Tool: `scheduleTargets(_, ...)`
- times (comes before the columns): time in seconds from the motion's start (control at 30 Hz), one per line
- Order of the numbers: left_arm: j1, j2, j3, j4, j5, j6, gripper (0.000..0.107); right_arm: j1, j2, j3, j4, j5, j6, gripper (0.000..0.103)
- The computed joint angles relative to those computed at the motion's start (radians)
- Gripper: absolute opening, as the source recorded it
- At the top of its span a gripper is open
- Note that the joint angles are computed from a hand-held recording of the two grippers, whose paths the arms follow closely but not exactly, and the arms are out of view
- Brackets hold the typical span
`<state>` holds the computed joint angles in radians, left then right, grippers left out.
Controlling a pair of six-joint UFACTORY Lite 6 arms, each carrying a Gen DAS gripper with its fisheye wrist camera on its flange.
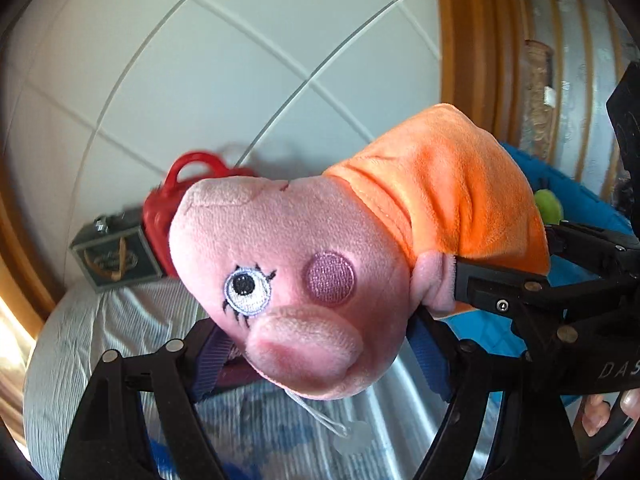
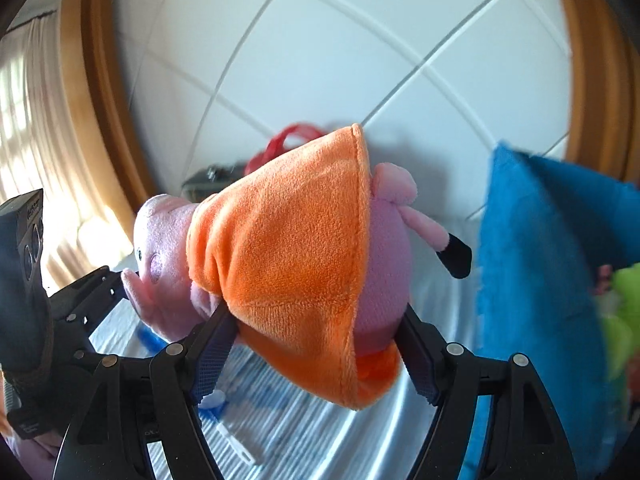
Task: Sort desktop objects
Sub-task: 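Carry the pig plush into the blue crate and open both grippers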
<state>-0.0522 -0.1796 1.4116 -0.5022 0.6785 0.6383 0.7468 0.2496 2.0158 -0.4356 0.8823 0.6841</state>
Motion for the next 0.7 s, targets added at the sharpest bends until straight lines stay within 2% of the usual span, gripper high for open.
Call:
scheduleTargets(0.13,-0.16,0.017,0.096,0.106,-0.006,-0.146,0.081,-0.015,-0.147,-0.083,-0.092,0.041,0.058,0.076)
scheduleTargets(0.3,-0.446,0.093,0.253,0.367,-0.021,-0.44,0.081,-0.098,-0.327,-0.168,-0.118,0.096,0.031,0.076)
scheduleTargets(0.43,-0.671,0.227,0.458,0.555,0.045,-0.672,0.081,-0.223,-0.482,-0.252,-0.095,0.119,-0.038,0.076)
scheduleTargets(0.5,-0.774,0.305,0.555,0.634,0.078,-0.765,0.082,-0.334,-0.551,-0.305,-0.019,0.096,-0.114,0.076)
scheduleTargets(0.6,-0.911,0.439,0.718,0.747,0.137,-0.877,0.082,-0.615,-0.628,-0.375,0.247,0.037,-0.362,0.076)
scheduleTargets(0.7,-1.015,0.667,1.032,0.786,0.261,-0.921,0.082,-0.929,-0.694,-0.443,0.528,0.039,-0.639,0.076)
